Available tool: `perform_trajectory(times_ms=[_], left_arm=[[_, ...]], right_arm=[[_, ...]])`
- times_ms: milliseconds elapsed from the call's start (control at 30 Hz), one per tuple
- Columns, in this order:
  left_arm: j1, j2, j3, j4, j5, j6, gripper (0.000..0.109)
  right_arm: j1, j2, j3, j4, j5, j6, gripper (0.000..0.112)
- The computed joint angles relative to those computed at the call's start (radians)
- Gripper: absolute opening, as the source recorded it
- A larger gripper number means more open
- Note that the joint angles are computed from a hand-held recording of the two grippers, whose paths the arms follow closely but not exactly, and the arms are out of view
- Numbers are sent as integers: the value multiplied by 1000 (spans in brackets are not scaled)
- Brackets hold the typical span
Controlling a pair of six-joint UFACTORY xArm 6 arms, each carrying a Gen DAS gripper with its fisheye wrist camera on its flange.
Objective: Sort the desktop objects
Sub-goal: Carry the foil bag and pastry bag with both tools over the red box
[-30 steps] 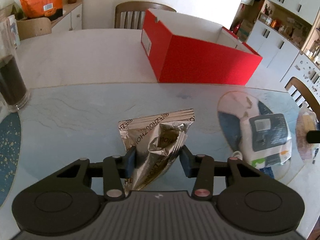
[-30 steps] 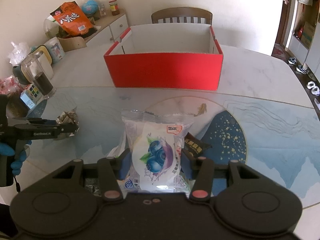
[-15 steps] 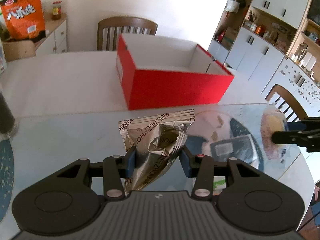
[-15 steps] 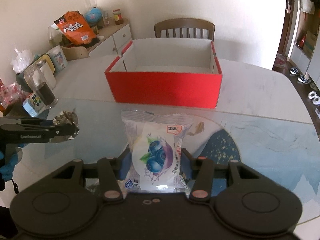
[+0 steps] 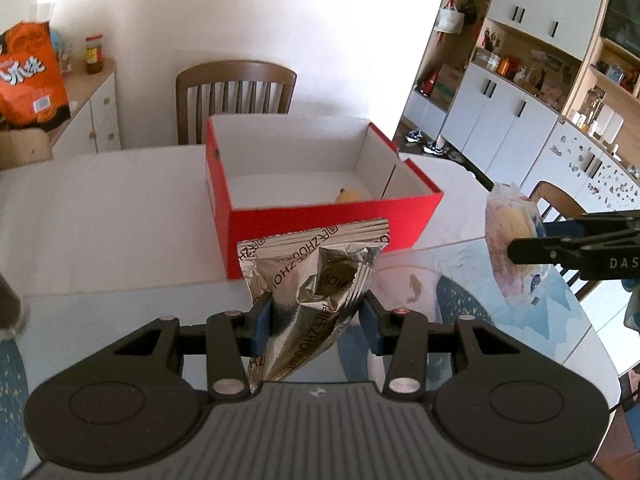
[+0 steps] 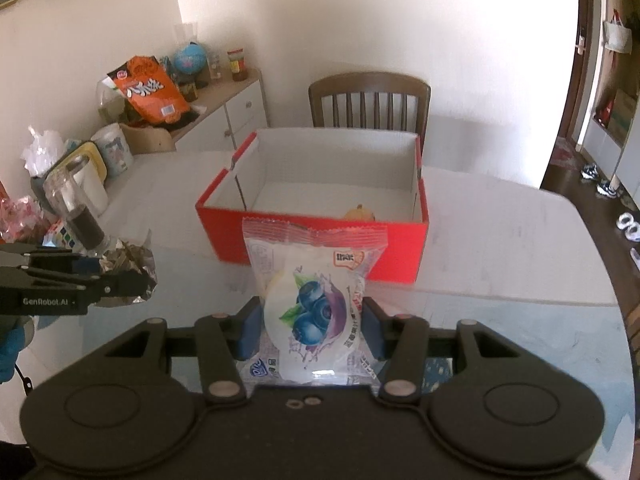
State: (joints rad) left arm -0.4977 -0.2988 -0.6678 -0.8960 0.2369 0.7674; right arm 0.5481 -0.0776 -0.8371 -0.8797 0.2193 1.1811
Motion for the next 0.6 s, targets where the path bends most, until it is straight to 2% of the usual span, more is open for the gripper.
perform_trajectory(times_ms=[200, 600], left_arm=[[-8, 47, -71, 54, -4, -60, 44], [-29, 165, -212, 75, -34, -96, 44]], right_arm=[[-24, 24, -48, 24, -21, -71, 50], [-74, 100, -139, 122, -79, -223, 50]])
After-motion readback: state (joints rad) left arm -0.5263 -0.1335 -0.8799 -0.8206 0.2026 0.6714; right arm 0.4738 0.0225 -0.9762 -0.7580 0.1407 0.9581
